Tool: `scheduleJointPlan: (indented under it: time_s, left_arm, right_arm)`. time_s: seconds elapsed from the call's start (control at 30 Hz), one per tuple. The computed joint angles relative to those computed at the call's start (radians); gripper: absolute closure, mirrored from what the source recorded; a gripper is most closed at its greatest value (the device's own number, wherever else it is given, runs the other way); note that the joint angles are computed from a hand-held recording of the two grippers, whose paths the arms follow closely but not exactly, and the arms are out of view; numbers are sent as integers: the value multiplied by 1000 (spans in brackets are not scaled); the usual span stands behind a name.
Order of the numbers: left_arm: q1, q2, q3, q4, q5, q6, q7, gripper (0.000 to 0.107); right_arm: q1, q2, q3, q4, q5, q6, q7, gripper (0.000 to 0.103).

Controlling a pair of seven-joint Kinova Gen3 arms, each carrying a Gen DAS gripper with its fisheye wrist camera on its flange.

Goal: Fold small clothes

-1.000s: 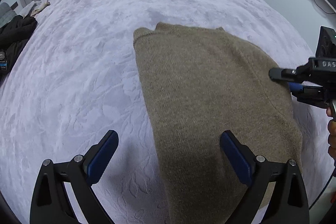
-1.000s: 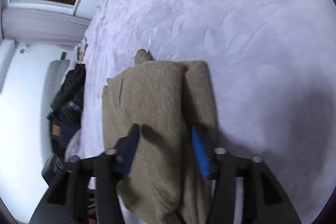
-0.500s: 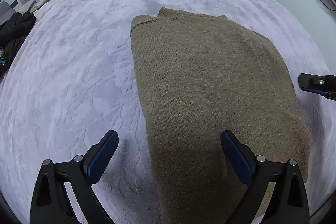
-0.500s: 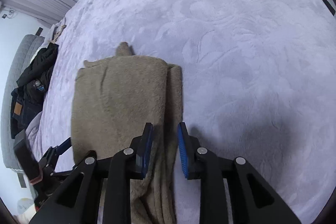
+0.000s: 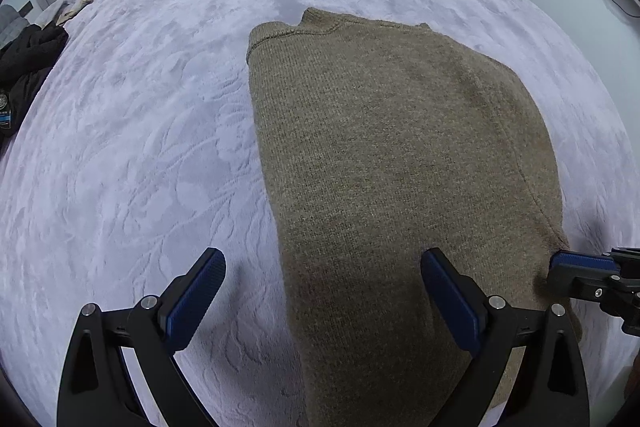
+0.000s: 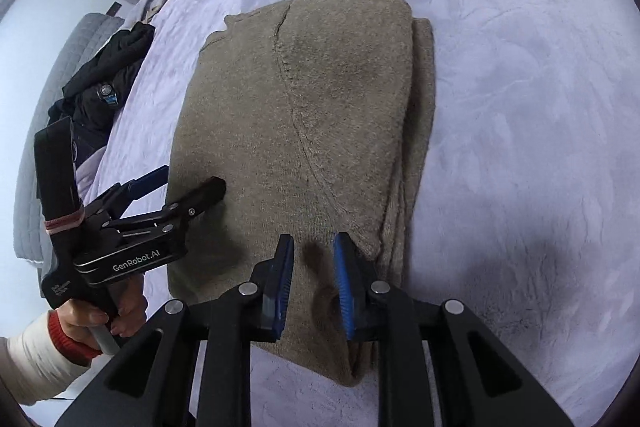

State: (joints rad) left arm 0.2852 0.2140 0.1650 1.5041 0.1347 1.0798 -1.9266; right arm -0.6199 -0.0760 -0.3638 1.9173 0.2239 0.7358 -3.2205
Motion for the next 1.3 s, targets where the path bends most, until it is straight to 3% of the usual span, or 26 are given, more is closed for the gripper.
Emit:
scheduleJointPlan:
  time_s: [0.17,0.63,0.8,0.93,1.07,1.1,1.3]
  left_arm:
    - [-5,6,-1,-9,10,17,6,8]
    - [-1,22,-4,-33,-1,44,17,5]
    - [10,14,-4,-24,-21,29,28,5]
    - [-1,14,-3,-25,-3,36,21,5]
    - [-15,35,-6,-59,18,85,22,5]
    - [-16,37,-6,-63,20,91,23,5]
    - [-32,48,-4,-95,40,144,-4,5]
  right_arm:
    - [-9,-13,-9,-2,-5,32,-2,82]
    - [30,-77,-55,48,4,-11,-106,78]
    - [49,-101,-77,65,-7,12,-144,63]
    - [69,-120,-94,82,-15,24,-174,61]
    - [93,-138,-123,103,4,25,-229,28]
    - [100,-145,-128,113,11,18,-242,24]
    - [129,-172,-125,160,-11,-51,-234,24]
